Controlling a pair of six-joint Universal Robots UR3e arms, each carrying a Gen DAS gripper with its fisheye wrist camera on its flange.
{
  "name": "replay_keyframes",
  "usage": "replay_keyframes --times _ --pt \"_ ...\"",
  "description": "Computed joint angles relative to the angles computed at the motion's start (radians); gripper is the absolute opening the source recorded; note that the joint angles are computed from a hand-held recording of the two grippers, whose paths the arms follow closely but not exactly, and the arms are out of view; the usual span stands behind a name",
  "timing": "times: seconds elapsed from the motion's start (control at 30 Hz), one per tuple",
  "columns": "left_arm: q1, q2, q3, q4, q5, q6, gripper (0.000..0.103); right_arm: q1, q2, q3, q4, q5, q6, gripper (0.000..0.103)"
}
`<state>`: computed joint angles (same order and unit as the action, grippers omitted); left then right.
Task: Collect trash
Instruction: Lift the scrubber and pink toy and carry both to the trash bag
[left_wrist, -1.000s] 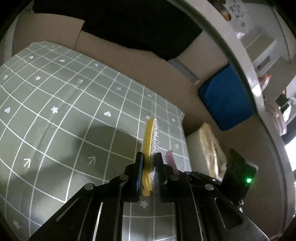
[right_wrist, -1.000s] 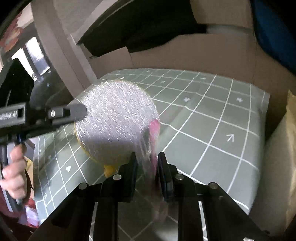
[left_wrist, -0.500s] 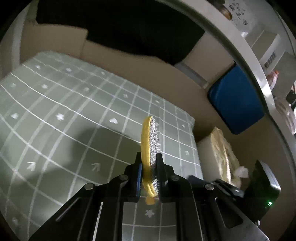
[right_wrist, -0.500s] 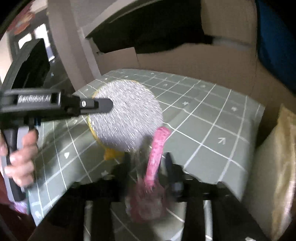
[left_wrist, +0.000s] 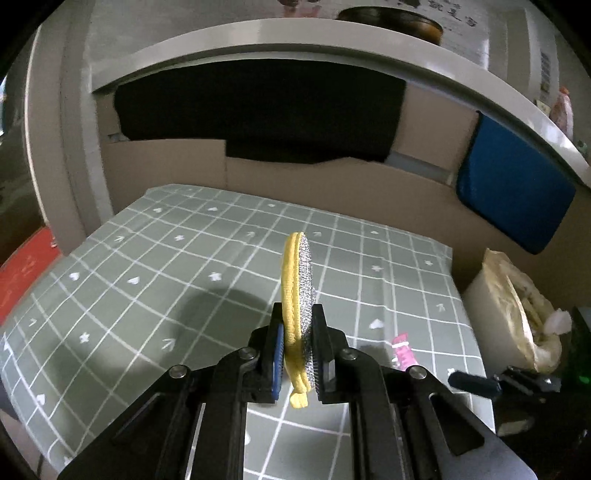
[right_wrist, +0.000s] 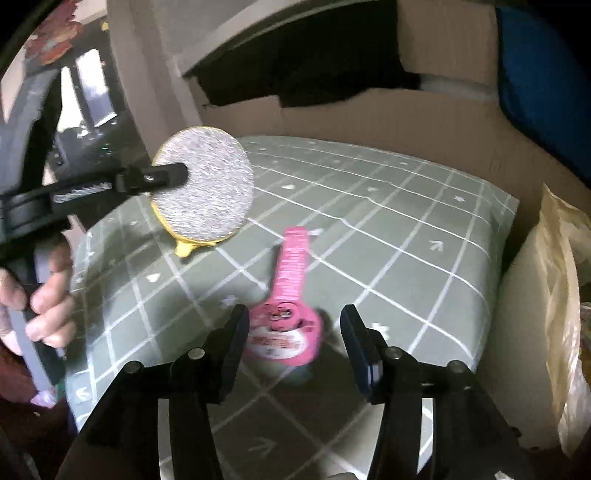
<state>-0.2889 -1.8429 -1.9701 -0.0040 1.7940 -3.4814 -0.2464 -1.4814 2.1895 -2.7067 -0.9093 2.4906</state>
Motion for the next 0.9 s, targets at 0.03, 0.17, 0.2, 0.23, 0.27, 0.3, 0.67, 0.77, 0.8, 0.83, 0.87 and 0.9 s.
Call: replay_keyframes --times 0.03,0.17,0.2,0.23,0.27,0.3,0.67,0.77,0.8,0.83,0.87,0.9 --pt "0.003 0.010 -0.013 0.004 0.001 -0.005 0.013 0.024 0.003 -0.002 -0.011 -0.028 0.006 0.049" --pt "0.000 0.050 -0.061 0.028 0.011 -0.007 0.013 0.107 0.055 -0.012 -0.101 -0.162 0.060 0.049" --pt "-0.001 0.059 -0.069 0.033 0.011 -0.008 0.013 0.113 0.066 -0.016 -0.118 -0.173 0.071 0.049" --pt "-0.003 0.058 -0.064 0.029 0.012 -0.011 0.013 0.118 0.073 -0.024 -0.124 -0.183 0.078 0.049" --pt "0.000 0.070 -0.075 0.032 0.007 -0.011 0.013 0.123 0.077 -0.031 -0.128 -0.194 0.089 0.045" --pt "-0.003 0.070 -0.073 0.032 0.010 -0.014 0.013 0.121 0.078 -0.034 -0.130 -0.191 0.094 0.040" --pt "0.010 0.120 -0.113 0.034 -0.016 -0.020 0.013 0.076 0.010 -0.023 -0.069 -0.109 0.082 0.015" --pt "0.016 0.128 -0.119 0.029 -0.025 -0.025 0.013 0.050 -0.021 -0.012 -0.047 -0.070 0.076 0.014" --pt "0.014 0.130 -0.119 0.027 -0.024 -0.028 0.013 0.045 -0.032 -0.009 -0.048 -0.067 0.076 0.014" --pt "0.013 0.132 -0.118 0.024 -0.023 -0.033 0.013 0.045 -0.042 -0.006 -0.058 -0.072 0.078 0.014" --pt "0.005 0.133 -0.112 0.016 -0.018 -0.040 0.013 0.046 -0.052 -0.003 -0.071 -0.078 0.083 0.014" --pt "0.001 0.134 -0.107 0.011 -0.021 -0.042 0.013 0.042 -0.064 -0.001 -0.082 -0.080 0.087 0.014"
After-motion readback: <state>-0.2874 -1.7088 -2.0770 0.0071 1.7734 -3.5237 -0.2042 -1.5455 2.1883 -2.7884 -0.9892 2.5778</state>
